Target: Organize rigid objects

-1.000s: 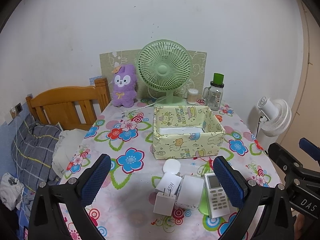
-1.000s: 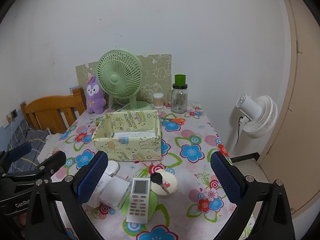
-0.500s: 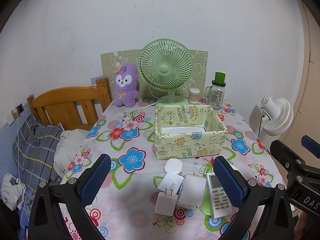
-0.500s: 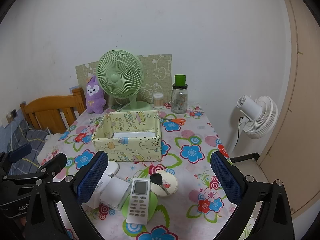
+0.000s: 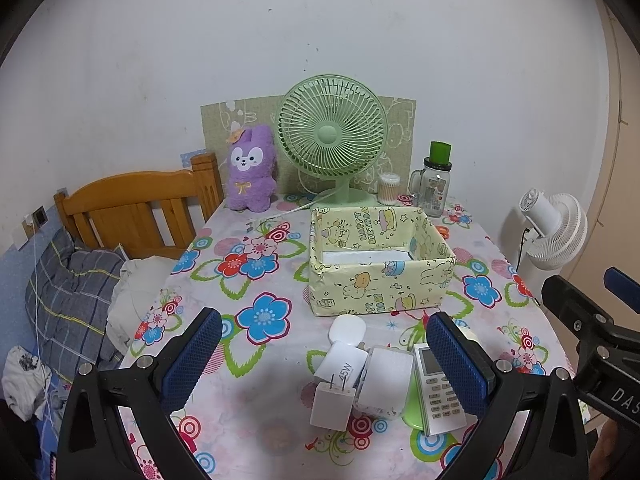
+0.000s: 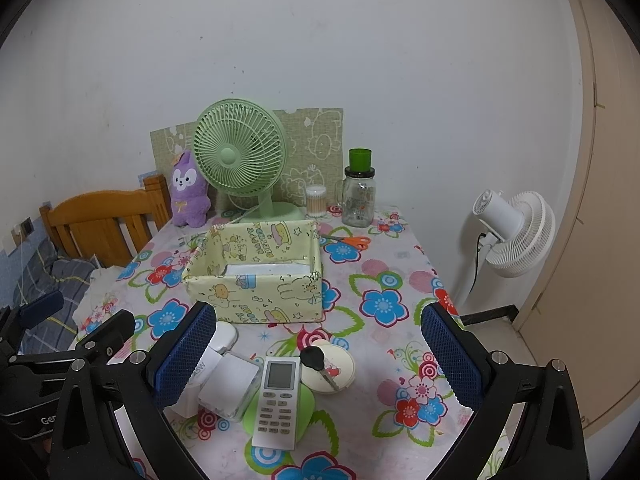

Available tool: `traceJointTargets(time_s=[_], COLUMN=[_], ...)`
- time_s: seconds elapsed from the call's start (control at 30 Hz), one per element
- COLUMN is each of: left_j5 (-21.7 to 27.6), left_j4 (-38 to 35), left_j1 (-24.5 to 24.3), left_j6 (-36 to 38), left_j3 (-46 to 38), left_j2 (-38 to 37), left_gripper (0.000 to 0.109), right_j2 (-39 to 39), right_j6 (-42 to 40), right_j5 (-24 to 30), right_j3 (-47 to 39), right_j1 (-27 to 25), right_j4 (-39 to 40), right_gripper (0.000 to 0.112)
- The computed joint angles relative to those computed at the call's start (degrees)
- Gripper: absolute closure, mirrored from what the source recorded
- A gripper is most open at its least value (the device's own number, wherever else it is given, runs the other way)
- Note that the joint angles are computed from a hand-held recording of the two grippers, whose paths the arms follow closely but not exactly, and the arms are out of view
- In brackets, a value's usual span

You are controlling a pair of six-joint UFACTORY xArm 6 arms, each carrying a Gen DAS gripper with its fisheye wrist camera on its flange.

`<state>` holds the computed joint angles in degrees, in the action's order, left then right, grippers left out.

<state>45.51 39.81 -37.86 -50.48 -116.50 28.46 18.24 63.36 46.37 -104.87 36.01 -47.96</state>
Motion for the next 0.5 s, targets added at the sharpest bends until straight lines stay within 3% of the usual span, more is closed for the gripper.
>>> traceJointTargets(time_s=[0.5], left_j5=[-1.17], left_j4=[0.32], left_j1=[0.38], left_j6=[-0.56], left_j3=[1.23], left_j2=[-0.66], left_gripper=[0.006], right_j2=[-0.86], right_j6=[1.32], right_j5=[-2.46], right_j3=[1.89], right_j1=[-0.63], right_j4=[-0.40], right_gripper=[0.009])
